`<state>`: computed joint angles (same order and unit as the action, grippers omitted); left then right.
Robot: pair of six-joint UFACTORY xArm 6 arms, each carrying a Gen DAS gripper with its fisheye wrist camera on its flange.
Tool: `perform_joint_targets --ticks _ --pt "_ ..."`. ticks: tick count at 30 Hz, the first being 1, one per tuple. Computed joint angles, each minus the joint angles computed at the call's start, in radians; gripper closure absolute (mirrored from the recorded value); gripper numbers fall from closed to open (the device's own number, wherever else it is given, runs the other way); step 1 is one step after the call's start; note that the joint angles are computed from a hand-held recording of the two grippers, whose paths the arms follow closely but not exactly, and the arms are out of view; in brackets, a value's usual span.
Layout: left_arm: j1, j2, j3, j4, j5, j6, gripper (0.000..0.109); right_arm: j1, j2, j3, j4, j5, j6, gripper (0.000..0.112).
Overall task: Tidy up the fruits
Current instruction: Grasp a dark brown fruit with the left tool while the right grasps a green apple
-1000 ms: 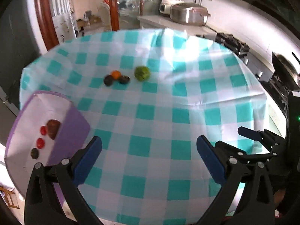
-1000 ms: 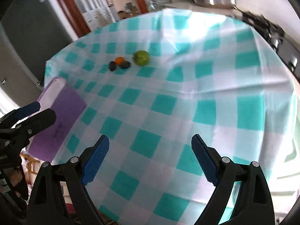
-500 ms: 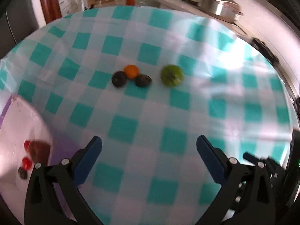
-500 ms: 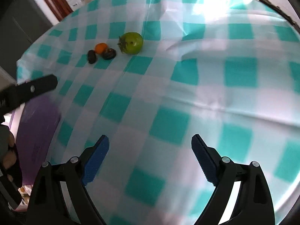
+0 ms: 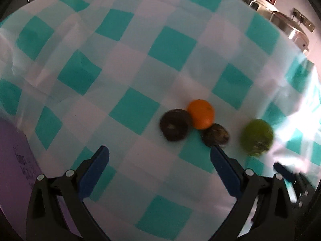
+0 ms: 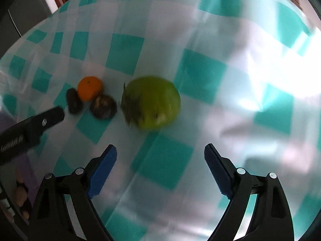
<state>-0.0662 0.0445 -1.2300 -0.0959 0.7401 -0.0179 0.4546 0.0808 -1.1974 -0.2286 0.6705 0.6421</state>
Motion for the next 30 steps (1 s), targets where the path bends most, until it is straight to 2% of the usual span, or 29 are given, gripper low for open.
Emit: perform_joint_targets --ticks 3,9,18,20,21,23,24,25,26,30 --pt "0.013 0.035 -0.024 -0.009 0.000 -0.001 0.008 -0.011 0.065 -0.064 -0.023 -0.010 -0.015 0.028" --pt "0.014 0.107 -0.081 -0.028 0.026 0.021 0.012 -0.028 0.122 -0.116 -0.009 -0.043 -0.020 0.038" --pt "-0.009 0.211 -0.181 0.079 0.005 0.008 0.017 -0.046 0.158 -0.145 0.026 -0.079 -0.011 0.039" --pt "-0.012 0.218 -0.180 0.100 -0.014 0.013 0.019 -0.055 0.133 -0.112 0.045 -0.104 -0.020 0.043" --pt "-0.013 0.217 -0.176 0.107 -0.026 0.018 0.021 -0.057 0.132 -0.108 0.061 -0.115 -0.028 0.049" --pt "-0.012 0.213 -0.163 0.073 -0.063 0.081 0.040 -0.058 0.133 -0.111 0.079 -0.116 -0.031 0.050" --pt "-0.014 0.212 -0.164 0.055 -0.070 0.112 0.046 -0.057 0.132 -0.111 0.071 -0.115 -0.020 0.050" --pt "-0.017 0.212 -0.164 0.033 -0.075 0.150 0.060 -0.054 0.131 -0.110 0.062 -0.114 -0.010 0.050" --pt "-0.020 0.212 -0.164 0.023 -0.081 0.175 0.067 -0.052 0.128 -0.107 0.057 -0.114 -0.003 0.050" --pt "-0.019 0.220 -0.179 0.023 -0.074 0.183 0.067 -0.056 0.106 -0.086 0.104 -0.109 0.000 0.050"
